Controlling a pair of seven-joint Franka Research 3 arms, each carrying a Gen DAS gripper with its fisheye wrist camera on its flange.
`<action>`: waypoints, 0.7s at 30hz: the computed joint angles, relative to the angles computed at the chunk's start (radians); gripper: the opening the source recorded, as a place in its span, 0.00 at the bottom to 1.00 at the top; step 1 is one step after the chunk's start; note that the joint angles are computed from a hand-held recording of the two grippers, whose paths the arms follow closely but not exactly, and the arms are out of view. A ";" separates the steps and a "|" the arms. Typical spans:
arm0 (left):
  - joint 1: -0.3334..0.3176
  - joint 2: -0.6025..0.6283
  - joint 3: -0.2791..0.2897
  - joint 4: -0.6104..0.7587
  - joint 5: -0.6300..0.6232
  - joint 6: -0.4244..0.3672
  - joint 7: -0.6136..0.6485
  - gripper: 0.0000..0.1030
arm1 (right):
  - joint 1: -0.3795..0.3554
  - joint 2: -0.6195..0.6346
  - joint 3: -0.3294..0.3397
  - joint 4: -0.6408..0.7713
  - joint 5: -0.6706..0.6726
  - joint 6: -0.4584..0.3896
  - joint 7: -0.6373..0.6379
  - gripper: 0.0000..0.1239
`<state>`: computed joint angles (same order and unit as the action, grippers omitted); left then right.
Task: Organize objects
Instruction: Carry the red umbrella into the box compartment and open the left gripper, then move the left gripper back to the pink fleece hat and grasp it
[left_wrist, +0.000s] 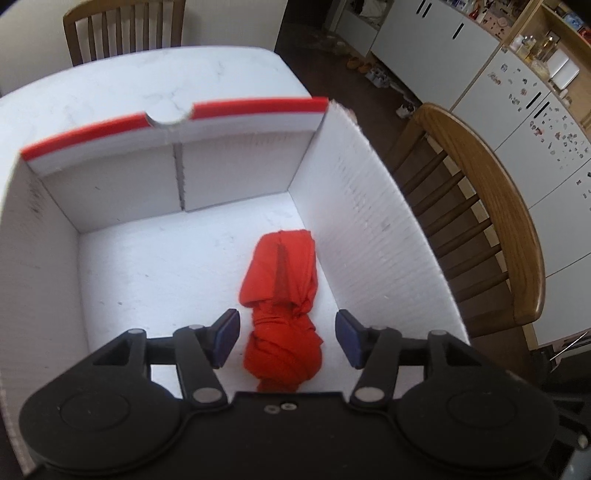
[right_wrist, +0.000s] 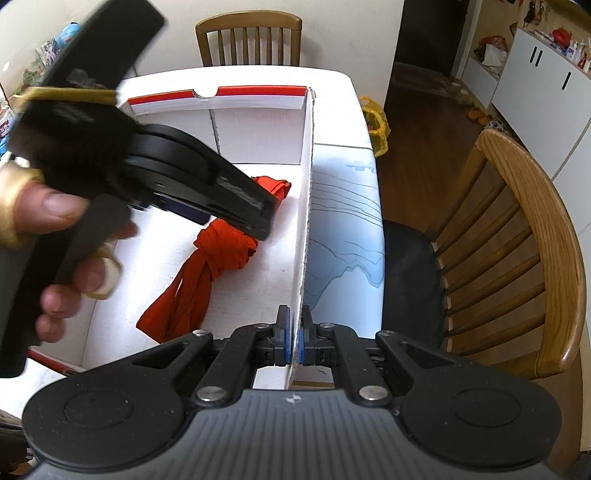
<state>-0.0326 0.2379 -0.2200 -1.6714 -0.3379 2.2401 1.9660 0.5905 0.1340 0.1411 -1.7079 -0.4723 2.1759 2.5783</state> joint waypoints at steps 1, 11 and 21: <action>0.005 -0.013 0.001 -0.012 -0.007 0.007 0.010 0.54 | 0.000 0.001 0.000 0.001 0.001 -0.002 0.000 0.03; 0.033 -0.107 0.029 -0.047 -0.075 0.068 0.100 0.54 | 0.000 0.006 -0.002 0.012 0.017 -0.017 0.014 0.03; 0.059 -0.169 0.086 -0.091 -0.097 0.118 0.160 0.67 | 0.005 0.010 -0.002 0.020 0.033 -0.040 0.055 0.03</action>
